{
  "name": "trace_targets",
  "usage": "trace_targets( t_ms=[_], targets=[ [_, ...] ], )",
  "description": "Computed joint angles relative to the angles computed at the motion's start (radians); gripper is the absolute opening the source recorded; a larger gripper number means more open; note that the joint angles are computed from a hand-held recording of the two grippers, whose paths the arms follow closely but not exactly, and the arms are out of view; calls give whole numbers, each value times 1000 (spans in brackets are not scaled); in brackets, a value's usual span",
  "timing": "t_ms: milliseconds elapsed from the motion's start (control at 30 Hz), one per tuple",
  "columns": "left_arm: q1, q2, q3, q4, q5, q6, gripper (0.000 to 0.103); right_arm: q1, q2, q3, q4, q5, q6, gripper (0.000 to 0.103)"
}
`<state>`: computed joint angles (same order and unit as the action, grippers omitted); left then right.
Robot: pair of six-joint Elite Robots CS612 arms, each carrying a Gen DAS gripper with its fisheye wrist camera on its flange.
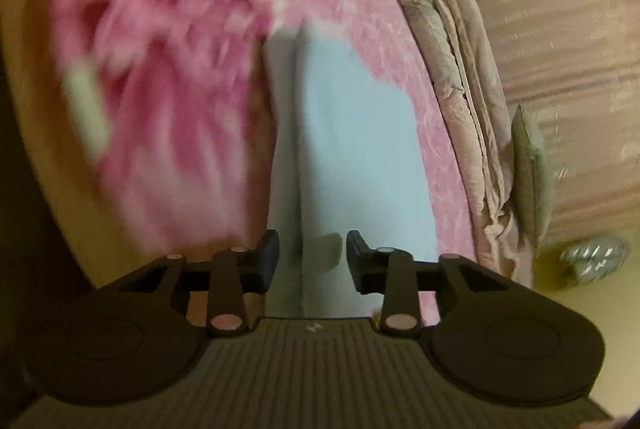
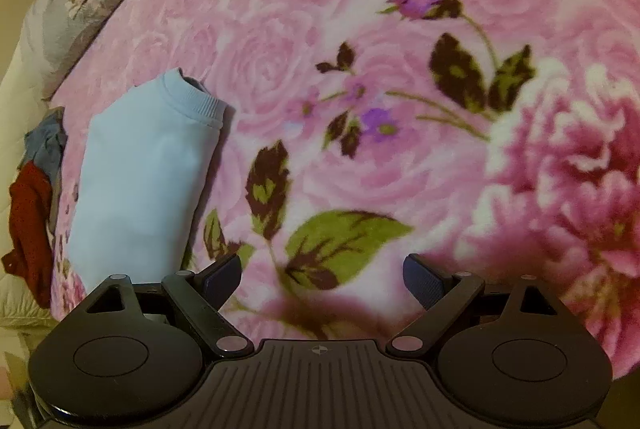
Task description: Fold clothes
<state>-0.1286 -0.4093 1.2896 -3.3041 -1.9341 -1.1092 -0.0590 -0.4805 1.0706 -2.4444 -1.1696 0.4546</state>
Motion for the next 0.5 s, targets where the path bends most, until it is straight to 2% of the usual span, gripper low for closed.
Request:
trace_targets(
  t_ms=[33, 100, 167, 233, 333, 500],
  targets=[
    [-6, 4, 9, -18, -6, -37, 35, 2, 4, -9, 6, -5, -7, 91],
    [-7, 12, 8, -39, -12, -53, 36, 6, 9, -23, 17, -14, -26, 91],
    [-5, 20, 0, -55, -15, -50, 16, 9, 13, -31, 27, -24, -42, 91],
    [-2, 28, -8, -71, -19, -48, 9, 11, 13, -34, 31, -30, -52, 91],
    [9, 5, -2, -17, -19, 106, 6, 12, 14, -35, 35, -19, -75, 91],
    [35, -37, 21, 50, 54, 222, 6, 9, 27, -43, 12, 81, -108, 91]
  ],
)
